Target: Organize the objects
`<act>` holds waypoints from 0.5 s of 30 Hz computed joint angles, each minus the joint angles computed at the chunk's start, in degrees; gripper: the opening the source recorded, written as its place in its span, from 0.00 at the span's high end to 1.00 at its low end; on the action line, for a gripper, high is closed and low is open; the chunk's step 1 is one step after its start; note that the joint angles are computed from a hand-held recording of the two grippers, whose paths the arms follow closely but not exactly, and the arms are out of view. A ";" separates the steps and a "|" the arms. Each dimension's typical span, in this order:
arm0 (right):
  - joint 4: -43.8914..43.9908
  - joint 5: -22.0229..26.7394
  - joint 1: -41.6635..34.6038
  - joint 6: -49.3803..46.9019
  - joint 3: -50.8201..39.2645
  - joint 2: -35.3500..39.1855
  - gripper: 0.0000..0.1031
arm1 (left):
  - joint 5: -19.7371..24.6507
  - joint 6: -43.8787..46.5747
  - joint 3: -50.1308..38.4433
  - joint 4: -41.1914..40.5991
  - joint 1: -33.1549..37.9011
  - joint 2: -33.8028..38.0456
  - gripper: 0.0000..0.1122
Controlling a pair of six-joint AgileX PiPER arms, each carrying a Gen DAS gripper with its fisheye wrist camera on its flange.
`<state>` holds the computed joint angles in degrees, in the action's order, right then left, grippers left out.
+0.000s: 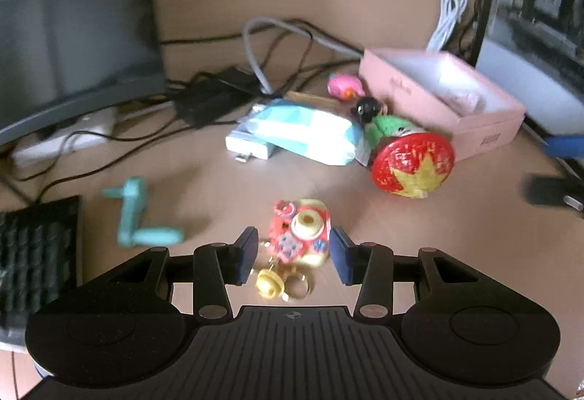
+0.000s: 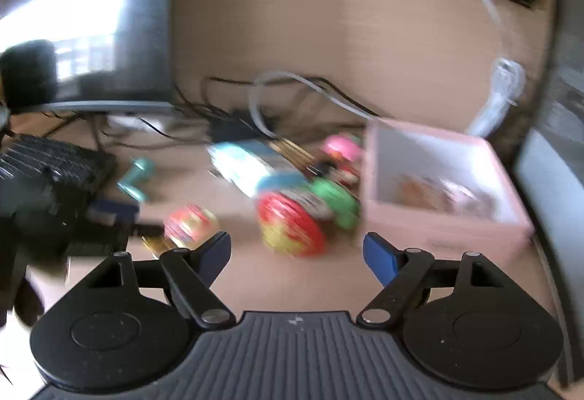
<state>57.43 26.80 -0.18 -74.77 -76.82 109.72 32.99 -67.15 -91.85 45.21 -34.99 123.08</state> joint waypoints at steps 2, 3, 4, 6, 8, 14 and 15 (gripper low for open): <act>-0.07 0.36 -2.11 -0.40 1.65 -0.74 0.20 | 1.35 8.30 -5.63 -7.75 1.61 3.37 0.58; 0.90 0.28 -3.27 -1.89 2.76 -1.23 0.19 | 2.40 10.35 -7.51 -9.77 2.02 4.43 0.58; 1.87 0.55 -4.60 -3.55 3.78 -1.93 0.17 | 4.30 12.13 -10.43 -11.55 2.21 6.11 0.54; 3.64 0.77 -6.20 -6.17 5.30 -2.60 0.14 | 5.43 13.24 -13.78 -13.32 2.56 8.09 0.54; 4.89 1.46 -7.61 -8.15 6.13 -2.77 0.11 | 7.71 13.52 -17.43 -14.87 2.71 9.88 0.54; 5.05 4.82 -9.07 -9.72 4.63 -0.67 0.06 | 11.80 20.78 -24.10 -25.29 3.39 12.50 0.55; 5.34 5.32 -9.10 -10.17 4.31 -0.24 0.05 | 13.31 20.75 -25.55 -24.95 3.01 13.34 0.55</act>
<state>62.76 32.12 -9.29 -84.94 -72.51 109.48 46.30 -46.40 -117.40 20.26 -31.98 136.42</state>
